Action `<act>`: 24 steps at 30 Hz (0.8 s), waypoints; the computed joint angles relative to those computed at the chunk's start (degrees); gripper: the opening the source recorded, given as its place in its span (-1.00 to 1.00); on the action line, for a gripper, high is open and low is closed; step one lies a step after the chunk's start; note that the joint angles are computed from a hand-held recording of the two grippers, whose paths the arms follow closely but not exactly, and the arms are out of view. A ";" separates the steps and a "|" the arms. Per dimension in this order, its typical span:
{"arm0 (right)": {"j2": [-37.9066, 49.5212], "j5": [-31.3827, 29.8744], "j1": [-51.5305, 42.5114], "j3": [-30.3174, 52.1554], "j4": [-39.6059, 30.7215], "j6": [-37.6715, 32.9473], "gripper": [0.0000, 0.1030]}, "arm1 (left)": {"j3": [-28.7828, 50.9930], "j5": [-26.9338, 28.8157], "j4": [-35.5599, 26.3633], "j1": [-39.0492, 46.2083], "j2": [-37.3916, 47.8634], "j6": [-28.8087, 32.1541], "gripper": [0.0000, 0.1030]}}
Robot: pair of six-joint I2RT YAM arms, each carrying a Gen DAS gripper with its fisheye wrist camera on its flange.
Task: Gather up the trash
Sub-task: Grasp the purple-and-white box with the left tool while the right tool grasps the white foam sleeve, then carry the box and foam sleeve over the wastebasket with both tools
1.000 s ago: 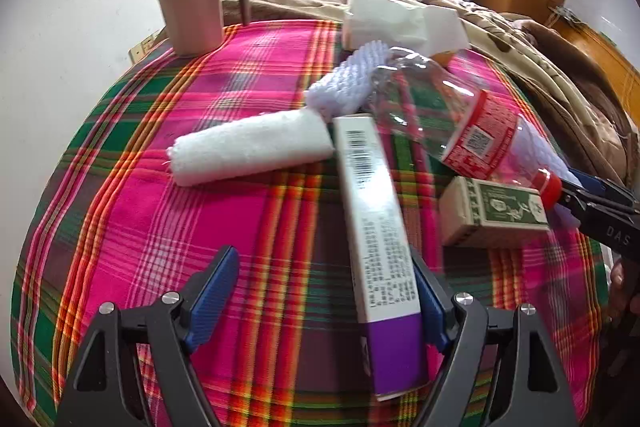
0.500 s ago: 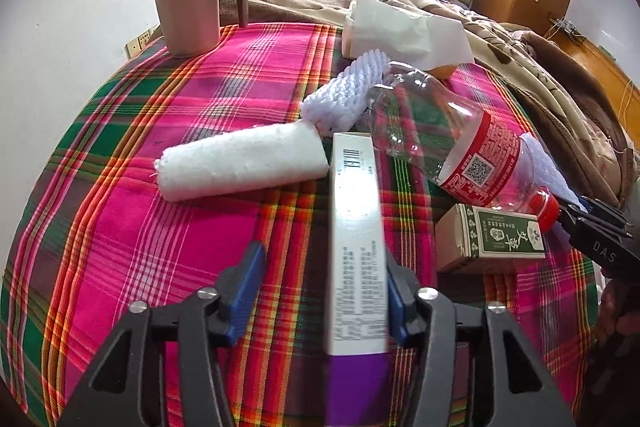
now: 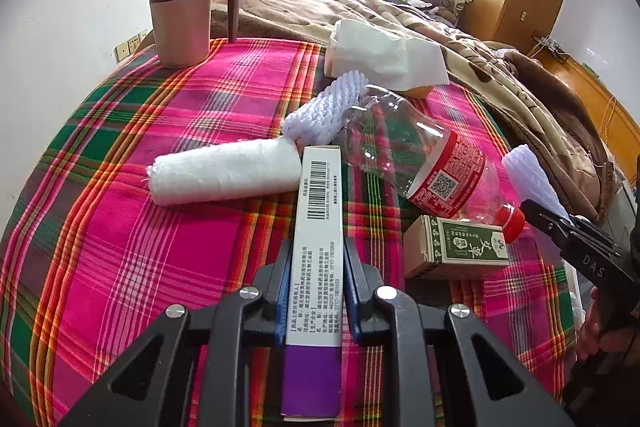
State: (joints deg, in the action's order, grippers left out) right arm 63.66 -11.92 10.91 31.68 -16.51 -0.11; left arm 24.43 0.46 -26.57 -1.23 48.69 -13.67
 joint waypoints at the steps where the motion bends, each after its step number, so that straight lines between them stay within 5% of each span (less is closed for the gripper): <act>1: -0.70 -0.24 -0.11 -0.28 -0.20 0.12 -0.51 | -0.01 -0.10 -0.33 -0.15 -0.58 -0.21 -0.54; 9: -5.10 -1.15 -0.18 -1.71 -1.81 1.37 -0.51 | -0.04 -2.08 -3.41 -2.64 -5.00 -1.14 -0.55; 24: -9.14 -3.03 -1.68 -3.49 -4.22 2.30 -0.51 | -1.09 -2.67 -0.49 -2.53 0.76 -2.09 -0.54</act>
